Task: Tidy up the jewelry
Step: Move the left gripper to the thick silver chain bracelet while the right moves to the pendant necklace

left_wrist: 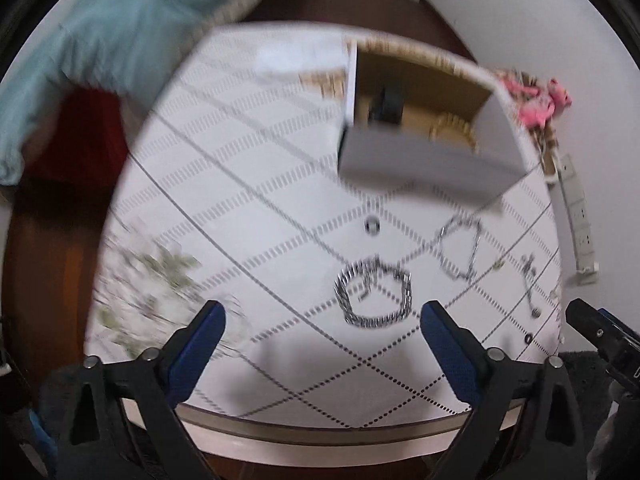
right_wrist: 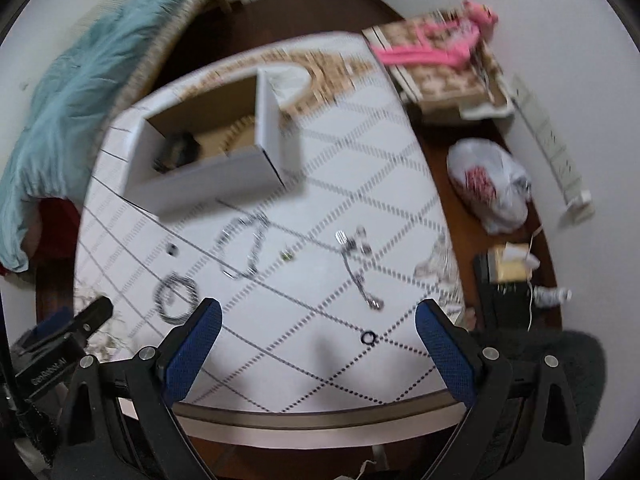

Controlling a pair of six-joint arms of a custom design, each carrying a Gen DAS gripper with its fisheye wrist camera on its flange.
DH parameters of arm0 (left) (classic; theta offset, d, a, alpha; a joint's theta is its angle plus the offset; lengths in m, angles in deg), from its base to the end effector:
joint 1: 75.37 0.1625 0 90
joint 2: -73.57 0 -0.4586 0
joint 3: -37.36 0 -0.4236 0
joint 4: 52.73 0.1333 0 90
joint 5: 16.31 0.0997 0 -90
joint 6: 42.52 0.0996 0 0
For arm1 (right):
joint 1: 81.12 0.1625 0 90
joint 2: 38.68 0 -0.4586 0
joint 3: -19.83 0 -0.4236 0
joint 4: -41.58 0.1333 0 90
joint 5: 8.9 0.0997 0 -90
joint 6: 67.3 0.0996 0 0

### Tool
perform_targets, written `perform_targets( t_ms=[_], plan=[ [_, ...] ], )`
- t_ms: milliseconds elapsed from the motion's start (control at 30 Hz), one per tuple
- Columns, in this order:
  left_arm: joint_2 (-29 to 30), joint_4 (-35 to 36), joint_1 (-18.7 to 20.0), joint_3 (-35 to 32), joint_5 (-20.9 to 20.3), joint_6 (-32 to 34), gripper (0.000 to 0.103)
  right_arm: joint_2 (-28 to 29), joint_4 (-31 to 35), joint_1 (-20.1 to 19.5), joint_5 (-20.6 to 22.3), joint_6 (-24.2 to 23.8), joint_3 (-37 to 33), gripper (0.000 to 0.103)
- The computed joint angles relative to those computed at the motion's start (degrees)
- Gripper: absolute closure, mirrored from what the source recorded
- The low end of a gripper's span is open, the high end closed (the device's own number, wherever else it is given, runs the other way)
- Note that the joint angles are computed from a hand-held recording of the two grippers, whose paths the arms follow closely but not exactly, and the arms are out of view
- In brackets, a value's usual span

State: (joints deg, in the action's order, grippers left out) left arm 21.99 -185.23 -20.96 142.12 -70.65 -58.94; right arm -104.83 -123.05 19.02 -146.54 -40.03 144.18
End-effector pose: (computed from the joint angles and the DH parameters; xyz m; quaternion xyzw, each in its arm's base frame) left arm -0.2063 -0.6170 0.0847 0.1859 0.9299 -0.0540 0.3128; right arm 0.1509 -0.5046 0.1858 -0.1919 -0.8867 0.2520 0.3367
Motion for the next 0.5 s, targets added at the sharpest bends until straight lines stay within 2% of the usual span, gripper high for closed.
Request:
perform_targets(
  t_ms=[200,233,267,300,400,433,467,500],
  plan=[
    [3.6,1.6,2.0,-1.8,-2.5,-1.7,0.007,2.0,-1.0,-2.6,0.2,-0.9,0.3,0.005],
    [4.1,1.7,1.9,-2.0,-2.2,-1.7,0.011,2.3,-1.1,-2.9,0.1,-1.0,0.2,0.005],
    [4.5,1.9,1.9,-2.2,-2.2,-1.4,0.022,2.4,-1.1,-3.3,0.2,-1.3,0.2,0.005],
    [5.1,2.2,1.7,-2.3,-1.7,-1.2,0.029,2.4,-0.9,-3.4,0.3,-1.3,0.0,0.005],
    [6.0,0.3,0.4,-1.3,1.2,1.5,0.045,2.3,-1.2,-4.1,0.6,-1.5,0.1,0.005],
    [6.2,-0.4,-0.2,-0.9,2.4,2.6,0.062,2.2,-1.5,-4.3,0.7,-1.4,0.3,0.005],
    [6.2,-1.5,-0.5,-0.5,2.4,3.8,0.085,2.0,-1.8,-4.5,0.7,-1.4,0.4,0.005],
    [6.1,-1.7,-0.5,-0.5,1.6,4.2,0.097,1.8,-2.2,-4.6,0.7,-1.2,0.7,0.005]
  ],
)
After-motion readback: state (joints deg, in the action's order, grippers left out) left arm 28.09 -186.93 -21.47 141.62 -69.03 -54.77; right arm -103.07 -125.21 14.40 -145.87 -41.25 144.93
